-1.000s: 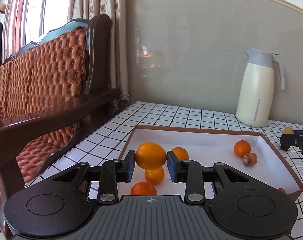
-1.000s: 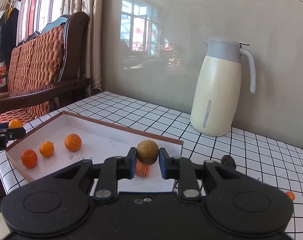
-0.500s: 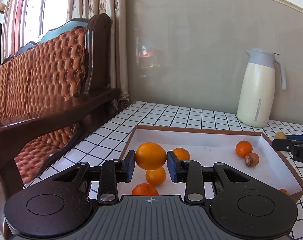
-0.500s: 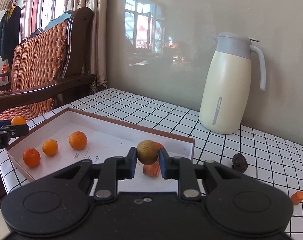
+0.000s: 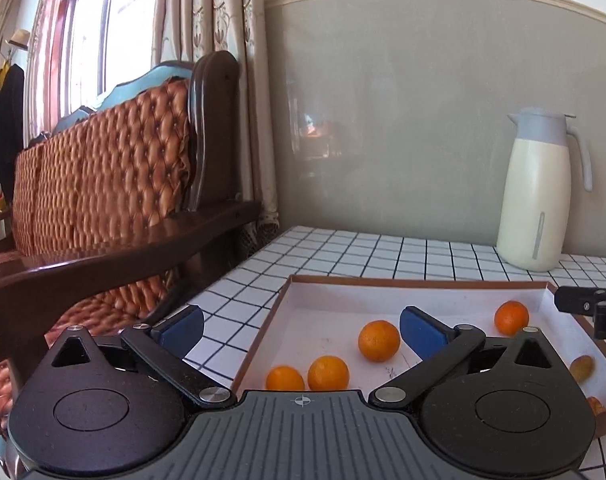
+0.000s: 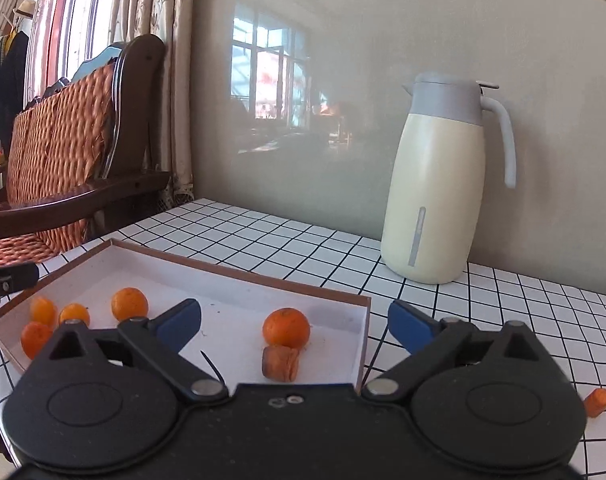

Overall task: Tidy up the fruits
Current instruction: 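Open both tools over the white box to drop the orange and tan fruit, then withdraw both open tools from the box toward the dark fruit and carrot chunk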

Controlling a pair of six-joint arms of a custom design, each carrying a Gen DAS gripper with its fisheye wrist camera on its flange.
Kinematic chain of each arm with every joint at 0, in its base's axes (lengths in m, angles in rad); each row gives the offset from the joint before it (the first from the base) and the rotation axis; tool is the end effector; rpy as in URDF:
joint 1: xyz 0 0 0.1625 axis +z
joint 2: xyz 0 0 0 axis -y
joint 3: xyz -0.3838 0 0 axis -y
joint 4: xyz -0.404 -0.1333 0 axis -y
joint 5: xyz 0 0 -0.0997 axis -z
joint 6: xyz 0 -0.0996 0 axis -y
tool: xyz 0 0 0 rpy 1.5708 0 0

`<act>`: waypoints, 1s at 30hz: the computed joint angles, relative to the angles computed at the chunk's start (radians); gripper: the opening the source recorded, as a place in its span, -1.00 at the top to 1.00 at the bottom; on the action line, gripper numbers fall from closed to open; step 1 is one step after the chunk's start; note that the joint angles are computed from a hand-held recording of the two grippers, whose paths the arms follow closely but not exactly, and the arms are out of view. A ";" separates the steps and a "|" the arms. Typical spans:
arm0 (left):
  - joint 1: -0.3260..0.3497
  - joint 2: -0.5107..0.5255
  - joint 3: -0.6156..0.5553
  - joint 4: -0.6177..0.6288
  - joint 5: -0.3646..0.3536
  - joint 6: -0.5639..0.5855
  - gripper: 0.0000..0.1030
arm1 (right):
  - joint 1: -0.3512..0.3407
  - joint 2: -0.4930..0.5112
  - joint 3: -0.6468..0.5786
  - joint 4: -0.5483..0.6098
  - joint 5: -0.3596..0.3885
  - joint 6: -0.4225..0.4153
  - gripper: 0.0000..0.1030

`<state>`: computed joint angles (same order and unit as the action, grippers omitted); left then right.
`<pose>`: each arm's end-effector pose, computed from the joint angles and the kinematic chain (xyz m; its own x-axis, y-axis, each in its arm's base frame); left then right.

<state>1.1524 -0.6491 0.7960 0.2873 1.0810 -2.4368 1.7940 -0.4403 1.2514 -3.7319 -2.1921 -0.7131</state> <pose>-0.1373 -0.7523 0.2079 -0.6356 0.2251 -0.7385 0.7649 0.3132 -0.5628 0.2342 -0.6916 0.1127 -0.6631 0.1431 0.7347 -0.6376 0.4061 -0.6546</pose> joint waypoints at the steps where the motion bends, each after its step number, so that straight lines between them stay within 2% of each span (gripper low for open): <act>1: 0.000 -0.001 0.001 0.003 0.000 0.003 -1.00 | 0.000 -0.002 0.002 0.001 0.003 0.003 -0.83; 18: -0.007 -0.049 0.087 -0.049 0.012 0.017 -1.00 | 0.003 -0.036 0.054 0.000 0.024 0.027 -0.88; 30: -0.051 -0.069 0.158 -0.058 0.038 0.022 -1.00 | -0.003 -0.128 0.190 -0.062 0.000 -0.003 -0.88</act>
<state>1.1014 -0.7177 0.9537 0.2290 1.1188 -2.4150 1.7914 -0.5687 1.4414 -3.7937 -2.1920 -0.7162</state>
